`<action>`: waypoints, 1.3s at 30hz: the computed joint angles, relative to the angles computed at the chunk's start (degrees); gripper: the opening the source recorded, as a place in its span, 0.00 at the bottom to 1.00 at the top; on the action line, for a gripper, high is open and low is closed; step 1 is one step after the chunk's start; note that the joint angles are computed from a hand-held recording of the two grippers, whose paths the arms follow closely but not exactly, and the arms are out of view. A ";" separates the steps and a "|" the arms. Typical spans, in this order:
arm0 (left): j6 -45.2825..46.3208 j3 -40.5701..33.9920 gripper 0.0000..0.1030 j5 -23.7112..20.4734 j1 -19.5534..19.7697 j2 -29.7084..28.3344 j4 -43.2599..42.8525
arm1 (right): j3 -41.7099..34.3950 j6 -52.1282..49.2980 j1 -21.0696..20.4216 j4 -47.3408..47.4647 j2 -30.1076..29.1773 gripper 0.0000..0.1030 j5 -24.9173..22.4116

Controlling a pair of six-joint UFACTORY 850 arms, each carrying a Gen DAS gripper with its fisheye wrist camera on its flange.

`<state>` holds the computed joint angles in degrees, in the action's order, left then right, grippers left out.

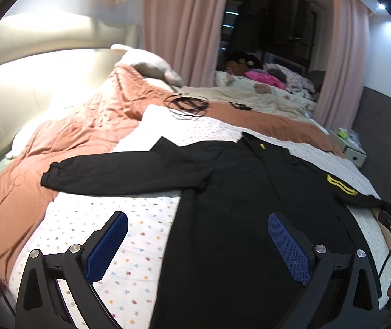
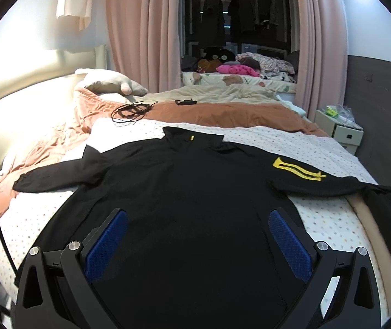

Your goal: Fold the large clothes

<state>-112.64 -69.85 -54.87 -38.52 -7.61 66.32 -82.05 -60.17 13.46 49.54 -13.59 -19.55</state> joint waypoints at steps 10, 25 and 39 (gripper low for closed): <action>-3.56 4.75 0.94 0.40 6.24 3.61 -3.39 | -8.98 10.39 2.32 -9.44 -7.87 1.00 -4.50; -11.19 16.18 0.65 14.56 22.87 9.56 -10.53 | -19.87 19.70 5.47 -17.71 -18.17 0.97 -9.69; -7.23 17.16 0.50 31.07 36.72 3.79 -17.52 | -34.43 30.02 7.93 -26.91 -30.11 0.73 -18.71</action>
